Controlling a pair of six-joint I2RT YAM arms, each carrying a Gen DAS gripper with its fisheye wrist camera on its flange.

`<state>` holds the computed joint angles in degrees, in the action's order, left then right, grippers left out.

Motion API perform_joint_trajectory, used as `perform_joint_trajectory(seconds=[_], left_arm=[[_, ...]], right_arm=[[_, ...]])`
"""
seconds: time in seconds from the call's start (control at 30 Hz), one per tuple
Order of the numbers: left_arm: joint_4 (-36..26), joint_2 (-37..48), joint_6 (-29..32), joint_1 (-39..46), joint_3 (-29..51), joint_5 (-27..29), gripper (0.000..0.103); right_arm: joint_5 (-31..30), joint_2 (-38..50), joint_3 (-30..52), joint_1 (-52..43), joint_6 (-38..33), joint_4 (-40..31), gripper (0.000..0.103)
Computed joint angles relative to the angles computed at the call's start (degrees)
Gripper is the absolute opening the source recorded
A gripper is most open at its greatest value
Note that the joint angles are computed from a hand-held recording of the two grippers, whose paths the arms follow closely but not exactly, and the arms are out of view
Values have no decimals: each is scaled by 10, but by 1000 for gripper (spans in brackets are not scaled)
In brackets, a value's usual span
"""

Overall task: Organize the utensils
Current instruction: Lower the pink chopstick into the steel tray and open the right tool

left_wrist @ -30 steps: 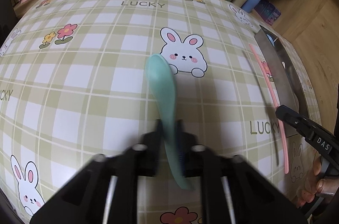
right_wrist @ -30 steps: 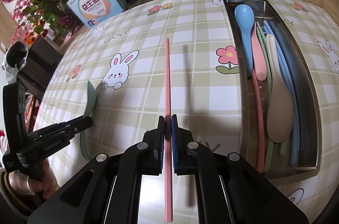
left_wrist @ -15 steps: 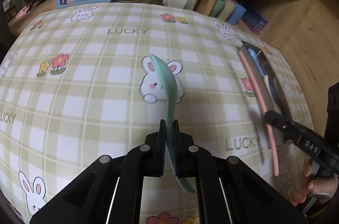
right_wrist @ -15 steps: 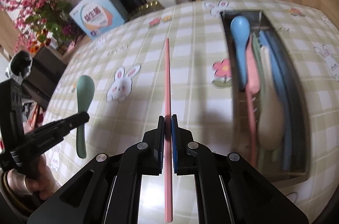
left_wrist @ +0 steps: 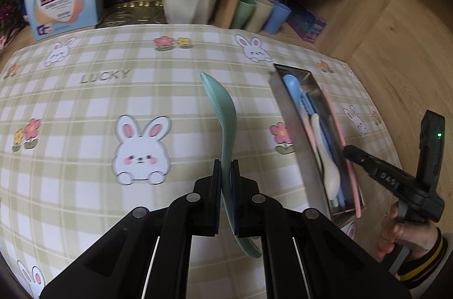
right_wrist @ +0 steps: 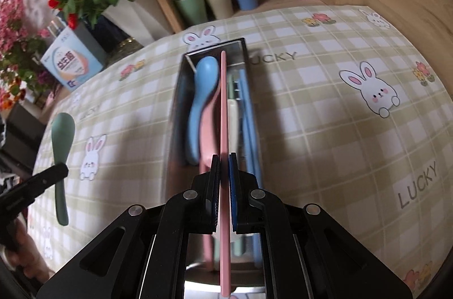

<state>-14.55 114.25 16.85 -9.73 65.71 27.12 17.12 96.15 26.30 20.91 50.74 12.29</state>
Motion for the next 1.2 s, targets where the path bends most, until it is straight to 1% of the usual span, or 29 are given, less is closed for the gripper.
perform_joint_trajectory(seconds=[0.13, 0.47, 0.57, 0.67, 0.77, 0.87, 1.0, 1.1, 1.2], left_arm=[[-4, 3, 0, -16, 5, -2, 6], [-13, 5, 0, -25, 4, 1, 6], [-14, 3, 0, -25, 3, 0, 6], [-15, 2, -1, -27, 3, -3, 6], [-14, -1, -2, -30, 1, -3, 6], [-11, -6, -2, -34, -5, -3, 6], [-10, -10, -3, -36, -11, 1, 6], [-9, -10, -5, -37, -14, 5, 6], [-9, -9, -6, -38, -16, 9, 6]], right_arm=[[6, 29, 22, -7, -13, -25, 6], [-7, 36, 9, -16, 3, -3, 7], [-4, 25, 7, -12, 6, -6, 8], [15, 0, 3, 5, 6, -19, 8], [20, -27, -13, 11, 17, -18, 8], [15, -54, -30, 9, 21, -18, 8], [-8, -86, -47, 2, 21, -28, 8], [-14, -88, -40, 18, 14, -57, 8], [-11, -84, -39, 36, 24, -74, 8]])
